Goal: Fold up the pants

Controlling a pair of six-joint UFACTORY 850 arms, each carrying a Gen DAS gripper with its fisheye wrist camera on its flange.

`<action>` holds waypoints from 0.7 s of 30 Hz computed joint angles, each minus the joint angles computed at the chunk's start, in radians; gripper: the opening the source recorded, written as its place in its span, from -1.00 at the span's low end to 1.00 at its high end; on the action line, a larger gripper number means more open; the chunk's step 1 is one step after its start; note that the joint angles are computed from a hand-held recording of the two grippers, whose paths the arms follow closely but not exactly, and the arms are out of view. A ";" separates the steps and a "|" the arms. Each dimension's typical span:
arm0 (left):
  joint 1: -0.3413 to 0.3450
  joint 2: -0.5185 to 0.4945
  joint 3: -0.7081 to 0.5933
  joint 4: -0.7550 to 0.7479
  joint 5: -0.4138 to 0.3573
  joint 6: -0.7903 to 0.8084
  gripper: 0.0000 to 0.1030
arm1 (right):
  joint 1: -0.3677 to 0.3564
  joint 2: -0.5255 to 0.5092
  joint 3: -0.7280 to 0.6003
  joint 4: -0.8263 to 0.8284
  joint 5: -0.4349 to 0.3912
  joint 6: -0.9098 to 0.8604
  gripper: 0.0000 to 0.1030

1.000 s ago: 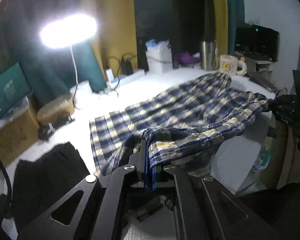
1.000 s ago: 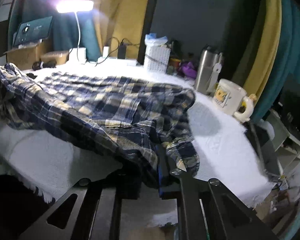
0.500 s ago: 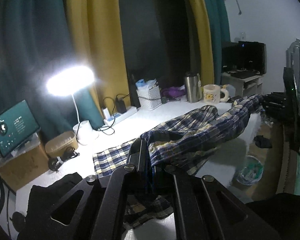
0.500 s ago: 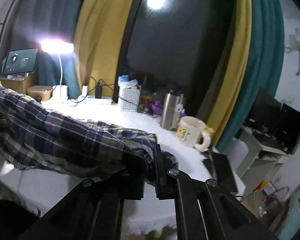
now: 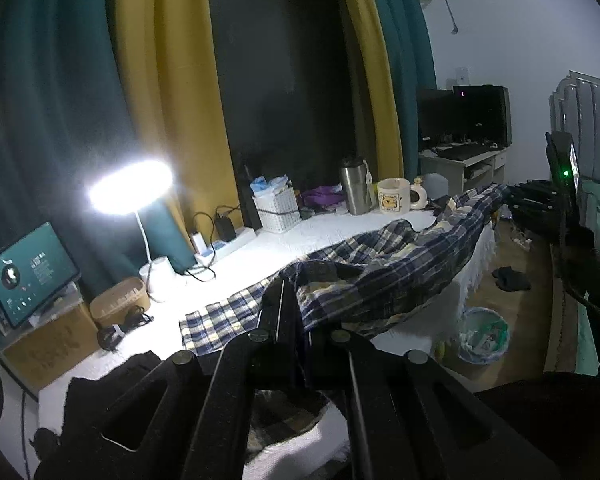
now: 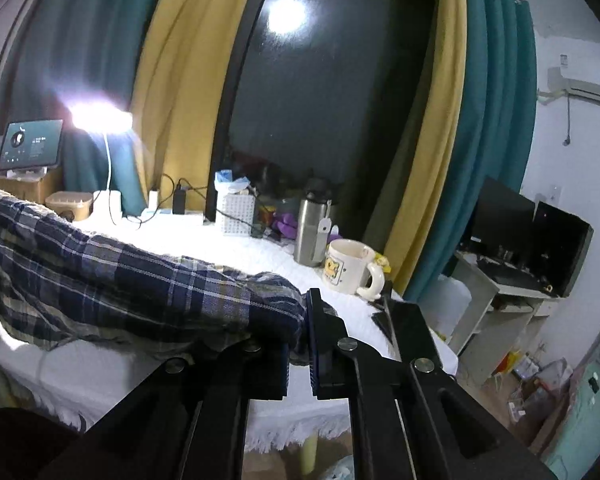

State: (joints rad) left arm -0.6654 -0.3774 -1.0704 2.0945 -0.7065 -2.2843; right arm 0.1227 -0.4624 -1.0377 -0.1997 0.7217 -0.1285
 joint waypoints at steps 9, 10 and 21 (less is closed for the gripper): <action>-0.010 0.014 0.000 -0.002 -0.045 0.042 -0.96 | -0.001 0.017 -0.002 -0.025 0.039 0.043 -0.86; -0.005 0.009 -0.005 -0.002 -0.043 0.046 -0.96 | 0.001 0.011 -0.012 -0.026 0.037 0.045 -0.86; 0.070 -0.045 -0.063 0.024 0.018 -0.001 -0.96 | 0.030 -0.071 -0.163 -0.045 -0.068 0.094 -0.87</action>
State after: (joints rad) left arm -0.5959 -0.4220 -1.1330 2.1186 -0.6882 -2.2853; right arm 0.1531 -0.5334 -1.2004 -0.2448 0.6540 -0.0350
